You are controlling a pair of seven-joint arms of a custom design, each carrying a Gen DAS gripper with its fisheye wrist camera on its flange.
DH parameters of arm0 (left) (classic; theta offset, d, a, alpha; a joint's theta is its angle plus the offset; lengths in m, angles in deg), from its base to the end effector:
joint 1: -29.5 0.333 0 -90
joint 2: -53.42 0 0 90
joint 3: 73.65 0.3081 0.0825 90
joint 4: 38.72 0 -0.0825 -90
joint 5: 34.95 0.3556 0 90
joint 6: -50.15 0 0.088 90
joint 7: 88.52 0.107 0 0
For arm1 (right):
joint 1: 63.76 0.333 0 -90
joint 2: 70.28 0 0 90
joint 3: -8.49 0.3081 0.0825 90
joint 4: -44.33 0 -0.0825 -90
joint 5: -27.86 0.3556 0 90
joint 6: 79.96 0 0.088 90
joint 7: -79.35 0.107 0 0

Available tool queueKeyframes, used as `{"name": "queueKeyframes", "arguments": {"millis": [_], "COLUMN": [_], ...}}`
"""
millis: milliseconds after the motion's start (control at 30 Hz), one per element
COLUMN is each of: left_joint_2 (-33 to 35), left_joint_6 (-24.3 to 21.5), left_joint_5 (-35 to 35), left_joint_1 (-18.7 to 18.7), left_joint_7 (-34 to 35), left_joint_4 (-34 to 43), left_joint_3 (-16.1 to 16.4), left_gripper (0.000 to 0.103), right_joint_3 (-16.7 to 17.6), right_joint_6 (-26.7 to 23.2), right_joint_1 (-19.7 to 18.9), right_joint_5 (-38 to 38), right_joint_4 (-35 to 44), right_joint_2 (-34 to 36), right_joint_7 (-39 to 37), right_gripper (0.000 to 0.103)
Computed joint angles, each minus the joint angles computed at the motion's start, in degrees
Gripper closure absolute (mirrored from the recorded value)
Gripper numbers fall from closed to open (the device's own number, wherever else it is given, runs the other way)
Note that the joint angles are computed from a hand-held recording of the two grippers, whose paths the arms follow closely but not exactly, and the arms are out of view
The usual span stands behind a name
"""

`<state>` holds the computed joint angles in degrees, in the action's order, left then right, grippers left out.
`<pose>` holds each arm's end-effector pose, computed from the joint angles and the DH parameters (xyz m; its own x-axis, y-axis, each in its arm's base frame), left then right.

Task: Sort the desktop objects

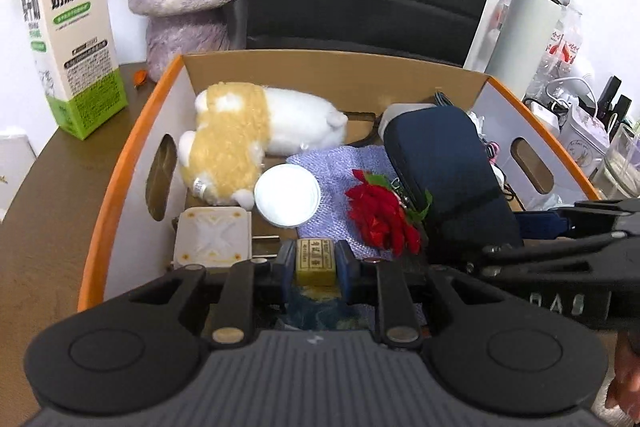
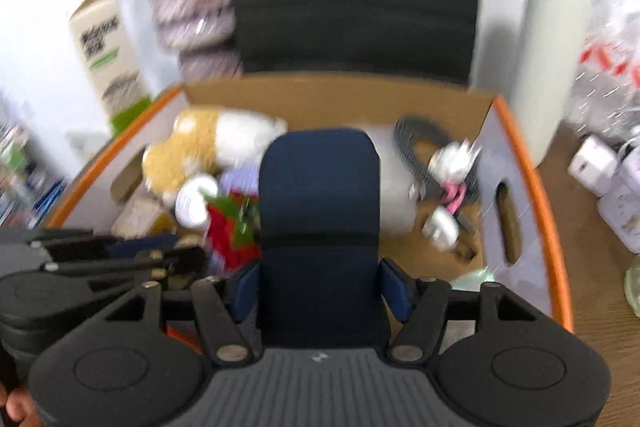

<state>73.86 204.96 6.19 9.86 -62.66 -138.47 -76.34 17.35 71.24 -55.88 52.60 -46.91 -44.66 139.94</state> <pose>0.6059 -0.2691 0.4406 0.1331 -0.9857 0.1038 -0.7244 -0.1682 -0.6686 0.6721 0.1720 0.4495 0.4785 -0.8657 -0.1469 -0.7246 -0.2947 -0.6229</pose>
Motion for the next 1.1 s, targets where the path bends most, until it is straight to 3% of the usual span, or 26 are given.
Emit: {"name": "queueKeyframes", "arguments": {"millis": [133, 233, 333, 400, 467, 667, 867, 1000, 1100], "left_joint_2": [-1.1, -3.56, -5.78, -6.7, -7.97, -13.07, -18.15, -20.56, -21.97], "left_joint_6": [-0.2, -2.44, -6.55, -9.5, -12.4, -15.03, -18.41, -18.39, -18.35], "left_joint_5": [-1.95, 5.19, 7.49, 7.85, 10.9, 15.84, 20.42, 19.86, 18.65], "left_joint_1": [0.63, -1.8, -1.07, -0.68, -1.06, -0.04, 1.11, 1.86, 2.15], "left_joint_7": [0.92, -5.35, -4.69, -4.83, -7.33, -9.18, -14.12, -15.97, -17.42], "left_joint_4": [-0.64, -0.51, 1.1, 2.53, 3.13, -0.56, -5.41, -8.21, -10.59], "left_joint_3": [-0.69, 1.89, 0.05, -1.24, -1.92, -5.13, -8.65, -10.64, -11.78], "left_gripper": [0.073, 0.042, 0.032, 0.013, 0.003, 0.0, 0.0, 0.0, 0.0], "right_joint_3": [0.09, 0.04, -1.23, -1.97, -2.24, -2.85, -4.97, -5.34, -6.2], "right_joint_6": [-5.42, -5.78, -4.09, -3.11, -2.0, 3.06, 5.12, 6.49, 9.65], "right_joint_1": [-1.95, -2.74, -2.1, -1.65, -1.62, -1.19, -1.18, -0.62, 1.29], "right_joint_5": [3.2, 5.16, 4.39, 3.61, 3.53, 5.2, 7.96, 15.81, 17.03], "right_joint_4": [1.77, 0.4, -0.6, -0.85, -1.29, -6.98, -12.92, -18.01, -23.16], "right_joint_2": [-0.04, -2.51, -5.38, -7.1, -8.77, -14.71, -19.92, -24.19, -27.75], "right_joint_7": [1.88, 0.74, 0.42, 0.75, -0.07, -3.09, -1.73, -8.02, -10.85], "right_gripper": [0.037, 0.037, 0.037, 0.031, 0.025, 0.012, 0.012, 0.012, 0.012]}}
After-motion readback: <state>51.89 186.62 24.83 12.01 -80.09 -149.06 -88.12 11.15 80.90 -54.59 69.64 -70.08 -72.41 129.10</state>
